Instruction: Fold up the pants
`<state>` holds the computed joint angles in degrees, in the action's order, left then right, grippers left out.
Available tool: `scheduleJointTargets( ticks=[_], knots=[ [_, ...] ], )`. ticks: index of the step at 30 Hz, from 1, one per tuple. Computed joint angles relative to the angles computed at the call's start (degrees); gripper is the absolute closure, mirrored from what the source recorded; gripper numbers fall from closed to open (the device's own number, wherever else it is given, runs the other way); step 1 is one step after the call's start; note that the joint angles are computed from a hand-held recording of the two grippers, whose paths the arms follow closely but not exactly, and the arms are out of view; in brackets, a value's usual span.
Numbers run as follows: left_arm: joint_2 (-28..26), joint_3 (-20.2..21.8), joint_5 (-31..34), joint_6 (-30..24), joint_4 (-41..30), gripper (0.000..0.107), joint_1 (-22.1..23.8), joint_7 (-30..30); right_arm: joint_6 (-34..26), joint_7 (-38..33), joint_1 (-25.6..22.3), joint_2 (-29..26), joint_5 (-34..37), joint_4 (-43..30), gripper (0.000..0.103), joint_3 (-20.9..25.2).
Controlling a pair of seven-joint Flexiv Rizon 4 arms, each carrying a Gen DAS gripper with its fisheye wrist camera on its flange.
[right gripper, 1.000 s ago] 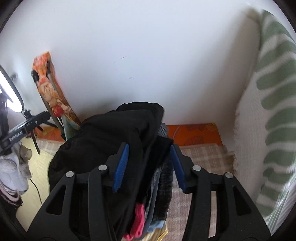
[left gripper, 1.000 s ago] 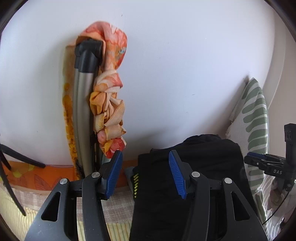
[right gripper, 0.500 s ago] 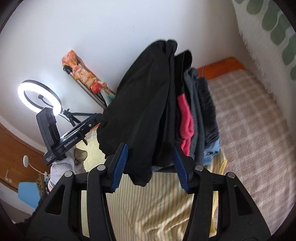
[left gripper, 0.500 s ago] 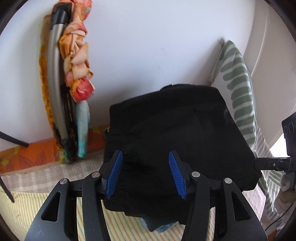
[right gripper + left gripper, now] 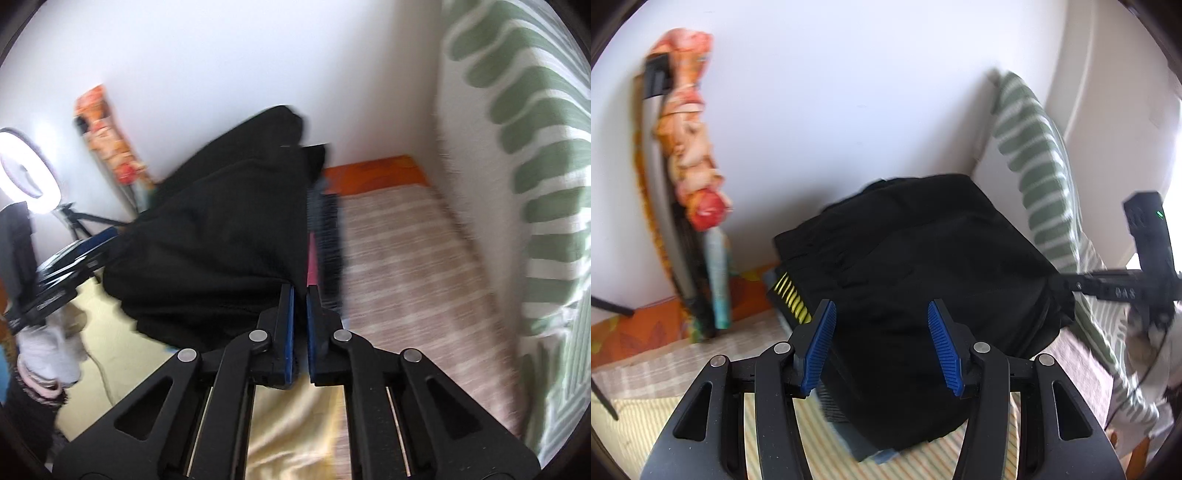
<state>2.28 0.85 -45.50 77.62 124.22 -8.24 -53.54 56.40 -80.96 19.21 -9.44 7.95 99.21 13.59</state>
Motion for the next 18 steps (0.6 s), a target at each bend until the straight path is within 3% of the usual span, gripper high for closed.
scheduleJointTargets(
  ticks=[3,7,10,14,18],
  knots=[
    [-1.4,-0.4,4.4,-2.4,-1.2,0.056,0.6,-1.5,-2.3,-3.9,-1.9,-0.6,5.6,-1.3,0.097,0.5],
    [-2.1,-0.9,6.4,-2.6,-0.8,0.056,0.9,-2.6,-4.4,-6.1,-1.2,-0.3,4.7,-1.3,0.093,0.6],
    [-0.5,-0.5,2.5,-2.8,0.5,0.056,0.6,0.0,-4.1,-6.6,-1.1,1.1,4.8,-1.1,0.081,0.5],
    [2.8,1.2,3.0,-4.0,2.5,0.056,0.9,-0.8,2.2,-3.9,-0.5,4.4,2.9,2.5,0.054,0.0],
    [7.0,2.9,4.3,-4.6,4.9,0.056,0.8,-1.5,6.4,-1.3,0.1,7.2,2.4,5.6,0.050,0.2]
  ],
)
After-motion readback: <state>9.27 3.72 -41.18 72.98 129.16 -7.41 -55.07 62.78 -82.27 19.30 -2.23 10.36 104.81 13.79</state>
